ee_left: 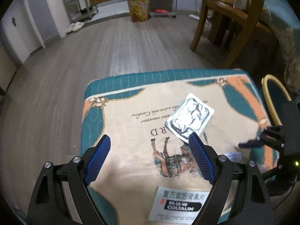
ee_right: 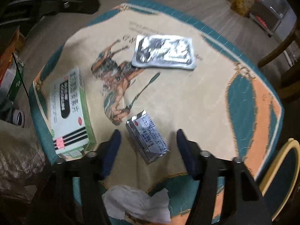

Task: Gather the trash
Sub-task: 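Grasp the foil blister pack with the left tool while the right tool grasps the white sachet, then carry the blister pack and sachet over the bin and open both tools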

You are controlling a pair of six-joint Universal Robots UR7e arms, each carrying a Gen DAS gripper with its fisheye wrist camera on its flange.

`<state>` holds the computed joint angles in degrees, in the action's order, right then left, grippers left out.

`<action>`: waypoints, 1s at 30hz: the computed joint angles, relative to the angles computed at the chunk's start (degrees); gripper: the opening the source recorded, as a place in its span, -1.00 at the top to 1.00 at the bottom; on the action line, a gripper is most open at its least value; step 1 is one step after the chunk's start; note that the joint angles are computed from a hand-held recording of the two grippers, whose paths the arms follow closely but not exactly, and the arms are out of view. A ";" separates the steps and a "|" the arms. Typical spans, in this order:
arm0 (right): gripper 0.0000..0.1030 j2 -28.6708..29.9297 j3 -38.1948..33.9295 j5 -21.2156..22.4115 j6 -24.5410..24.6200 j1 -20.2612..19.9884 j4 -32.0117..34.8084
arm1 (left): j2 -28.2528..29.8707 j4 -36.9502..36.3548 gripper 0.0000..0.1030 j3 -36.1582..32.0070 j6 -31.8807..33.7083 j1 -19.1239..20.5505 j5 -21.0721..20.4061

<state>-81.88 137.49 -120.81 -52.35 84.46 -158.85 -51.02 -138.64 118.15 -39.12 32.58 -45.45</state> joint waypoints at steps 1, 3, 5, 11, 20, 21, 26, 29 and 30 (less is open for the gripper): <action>0.32 0.10 0.32 -0.40 -0.97 -0.03 -0.57 | 0.65 -0.36 -0.66 -0.31 0.73 0.35 0.13; 0.39 -1.04 0.23 0.39 -1.70 -0.29 0.91 | 2.25 -1.56 -0.66 -1.19 3.10 1.23 0.06; 0.40 -2.89 -0.76 1.74 0.67 -0.77 4.07 | 3.82 -3.26 -0.66 -2.03 5.72 1.81 -0.57; 0.40 -7.71 -5.64 4.58 10.80 -1.56 12.29 | 9.96 -6.77 -0.69 -6.63 14.07 3.37 -3.31; 0.40 -11.79 -10.45 11.27 16.78 -3.99 18.80 | 17.61 -3.49 -0.81 -13.40 22.42 5.05 -4.00; 0.40 -11.67 -10.21 11.12 17.03 -3.98 18.62 | 17.94 -3.17 -0.82 -13.66 22.64 5.15 -3.87; 0.40 -12.64 -10.28 11.86 16.54 -4.59 18.66 | 17.61 -4.34 -0.86 -13.93 21.20 6.57 -5.99; 0.40 -12.71 -10.40 12.06 16.29 -4.66 18.46 | 17.16 -5.31 -0.86 -13.43 20.11 7.18 -7.63; 0.40 -12.76 -10.39 11.96 16.19 -4.62 18.37 | 17.16 -4.84 -0.86 -13.50 20.12 7.07 -7.52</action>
<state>-94.64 127.10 -108.86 -36.16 79.85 -140.49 -33.85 -143.48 104.65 -18.99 39.65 -52.97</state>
